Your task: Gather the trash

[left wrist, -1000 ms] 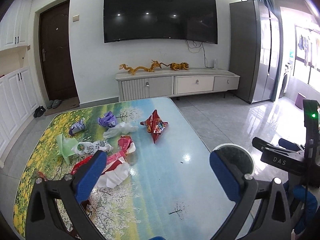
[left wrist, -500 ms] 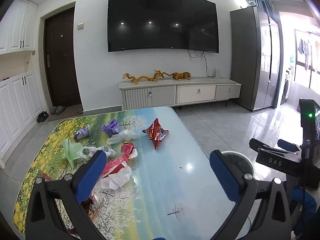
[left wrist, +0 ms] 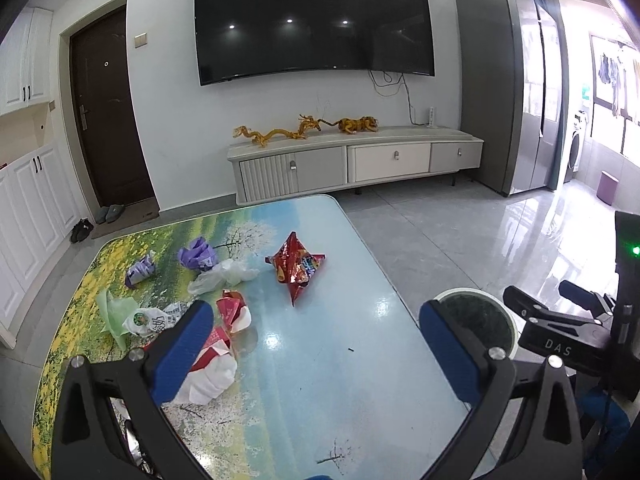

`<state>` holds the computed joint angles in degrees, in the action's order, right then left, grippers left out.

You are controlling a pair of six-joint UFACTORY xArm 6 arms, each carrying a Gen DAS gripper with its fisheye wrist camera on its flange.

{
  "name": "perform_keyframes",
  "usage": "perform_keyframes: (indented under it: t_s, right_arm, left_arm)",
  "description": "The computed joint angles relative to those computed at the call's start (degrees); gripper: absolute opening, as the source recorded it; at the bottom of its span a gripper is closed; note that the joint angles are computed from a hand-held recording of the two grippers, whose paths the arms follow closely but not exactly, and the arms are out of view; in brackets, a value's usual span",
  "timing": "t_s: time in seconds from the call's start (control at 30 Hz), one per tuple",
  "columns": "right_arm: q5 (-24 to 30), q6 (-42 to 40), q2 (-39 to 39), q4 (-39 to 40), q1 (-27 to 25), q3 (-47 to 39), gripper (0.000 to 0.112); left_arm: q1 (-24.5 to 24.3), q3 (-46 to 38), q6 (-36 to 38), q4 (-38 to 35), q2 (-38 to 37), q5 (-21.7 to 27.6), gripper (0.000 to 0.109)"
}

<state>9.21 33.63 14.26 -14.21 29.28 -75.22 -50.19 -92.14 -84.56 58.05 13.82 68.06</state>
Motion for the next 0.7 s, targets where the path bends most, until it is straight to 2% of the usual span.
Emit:
perform_keyframes:
  t_s: [0.2,0.47,0.7]
  right_arm:
    - [0.0,-4.5,2.2,3.1,-1.2,-1.8,0.103]
    - [0.1,-13.3,3.5,12.1,-2.7,-1.7,0.103]
    - [0.3,-17.0,4.2,16.6,-3.4,-2.3,0.103]
  left_arm:
    - [2.4,-8.3,5.3,-3.0,6.7,-0.2,0.103]
    - [3.4,-17.6,9.9,-5.5,13.8,0.3,0.103]
    - [3.1,-20.9,11.2,-6.1,16.3,1.7,0.103]
